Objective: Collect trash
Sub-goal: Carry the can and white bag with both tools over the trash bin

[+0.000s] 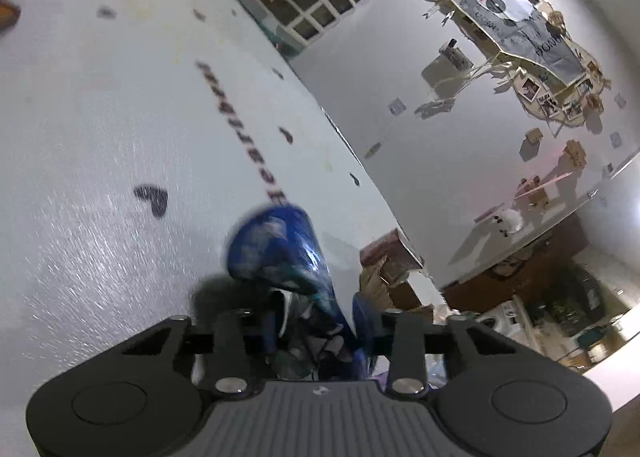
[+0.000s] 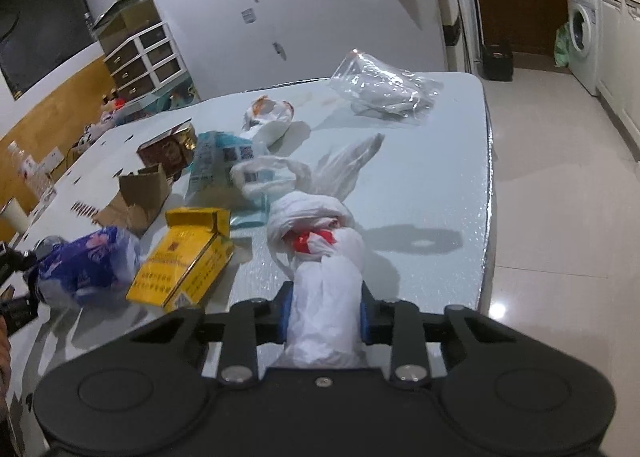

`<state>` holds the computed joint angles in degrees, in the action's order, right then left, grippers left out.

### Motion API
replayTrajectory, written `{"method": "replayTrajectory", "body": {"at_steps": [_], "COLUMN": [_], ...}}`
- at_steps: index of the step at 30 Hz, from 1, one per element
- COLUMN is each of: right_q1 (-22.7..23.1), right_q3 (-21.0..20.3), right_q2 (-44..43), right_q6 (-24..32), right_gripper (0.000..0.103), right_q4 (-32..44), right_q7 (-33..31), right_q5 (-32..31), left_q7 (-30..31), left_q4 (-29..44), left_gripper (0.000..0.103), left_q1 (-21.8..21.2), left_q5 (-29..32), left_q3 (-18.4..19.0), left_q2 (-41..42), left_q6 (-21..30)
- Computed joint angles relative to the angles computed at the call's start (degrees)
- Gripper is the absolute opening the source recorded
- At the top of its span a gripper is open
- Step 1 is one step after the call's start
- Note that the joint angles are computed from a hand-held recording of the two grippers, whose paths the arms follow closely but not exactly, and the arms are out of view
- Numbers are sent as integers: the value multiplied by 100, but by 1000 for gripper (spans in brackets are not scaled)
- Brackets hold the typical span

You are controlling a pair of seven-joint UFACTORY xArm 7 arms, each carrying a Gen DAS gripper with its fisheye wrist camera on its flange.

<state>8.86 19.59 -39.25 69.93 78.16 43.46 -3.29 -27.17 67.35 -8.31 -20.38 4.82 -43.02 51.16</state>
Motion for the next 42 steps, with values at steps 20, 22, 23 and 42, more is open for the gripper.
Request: {"method": "replayTrajectory", "body": {"at_steps": [20,22,23,42], "right_q1": [75,150,210,1062], "right_q3": [206,274,310,444], "right_q2": [-452,-469,-463,-289], "right_q6": [-60,-112,-143,-478], "right_gripper": [30,30,30,29], "right_q4": [305,357,382,-52], "right_q7": [-162,-262,-332,-647], "right_q5": [206,272,321,963], "left_q7": [648,672,674,146], "left_q4": [345,226,160,-913], "left_gripper": [29,29,29,35], "left_q1": [-340,-476,-547,-1415], "left_q5": [463,309,219,-1154], "left_q3": [-425,-405,-398,-679], "left_q2": [-893,-1131,-1251,-1810], "left_q6": [1272,1426,1486,952]}}
